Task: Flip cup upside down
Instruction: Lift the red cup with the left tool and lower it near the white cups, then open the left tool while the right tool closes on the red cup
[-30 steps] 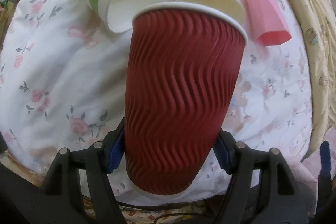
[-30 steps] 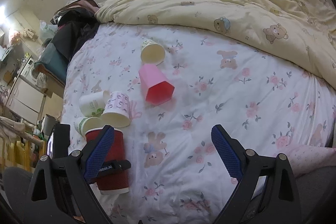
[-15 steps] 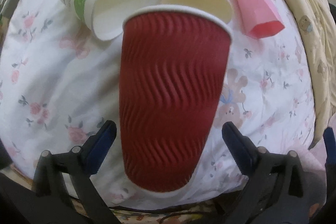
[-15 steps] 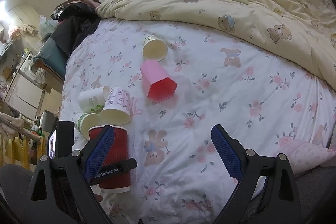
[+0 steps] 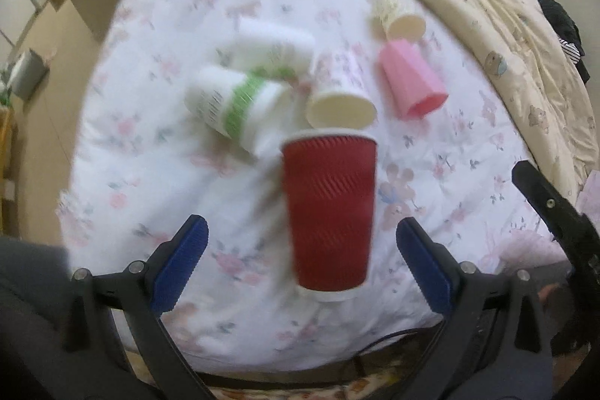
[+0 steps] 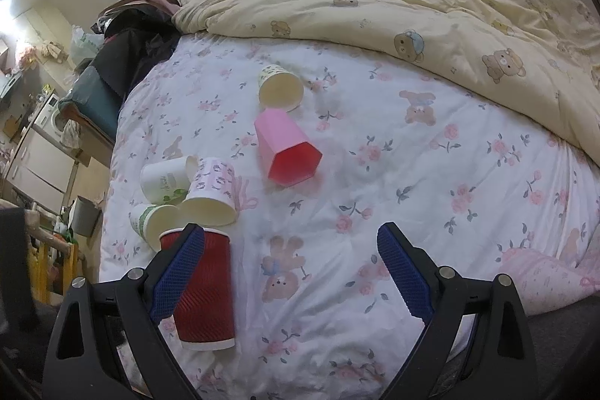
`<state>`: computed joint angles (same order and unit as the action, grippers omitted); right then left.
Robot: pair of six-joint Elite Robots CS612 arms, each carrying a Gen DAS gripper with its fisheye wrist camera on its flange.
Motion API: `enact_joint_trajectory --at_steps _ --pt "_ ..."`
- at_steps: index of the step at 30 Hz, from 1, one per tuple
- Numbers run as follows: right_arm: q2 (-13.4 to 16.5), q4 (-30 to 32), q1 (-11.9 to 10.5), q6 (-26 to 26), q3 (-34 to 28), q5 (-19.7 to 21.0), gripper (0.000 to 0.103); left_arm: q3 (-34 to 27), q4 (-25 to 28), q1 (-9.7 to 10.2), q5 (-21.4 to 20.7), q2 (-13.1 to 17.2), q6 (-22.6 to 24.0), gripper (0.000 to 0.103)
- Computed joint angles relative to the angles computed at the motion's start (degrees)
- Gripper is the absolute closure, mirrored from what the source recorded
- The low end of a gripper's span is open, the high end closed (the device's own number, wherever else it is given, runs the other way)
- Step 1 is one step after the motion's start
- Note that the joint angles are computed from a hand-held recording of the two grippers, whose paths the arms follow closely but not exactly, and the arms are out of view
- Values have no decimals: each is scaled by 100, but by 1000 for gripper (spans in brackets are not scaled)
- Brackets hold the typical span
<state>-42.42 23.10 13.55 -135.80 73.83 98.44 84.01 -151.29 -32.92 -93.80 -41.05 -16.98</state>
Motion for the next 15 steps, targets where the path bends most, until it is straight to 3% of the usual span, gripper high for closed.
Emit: enact_joint_trajectory --at_steps 9,15 --pt "54 -53 87 -49 -121 85 7 282 -876 181 599 -138 738 4" --pt "119 45 119 -232 -222 78 7 278 -1088 314 561 -105 806 4"
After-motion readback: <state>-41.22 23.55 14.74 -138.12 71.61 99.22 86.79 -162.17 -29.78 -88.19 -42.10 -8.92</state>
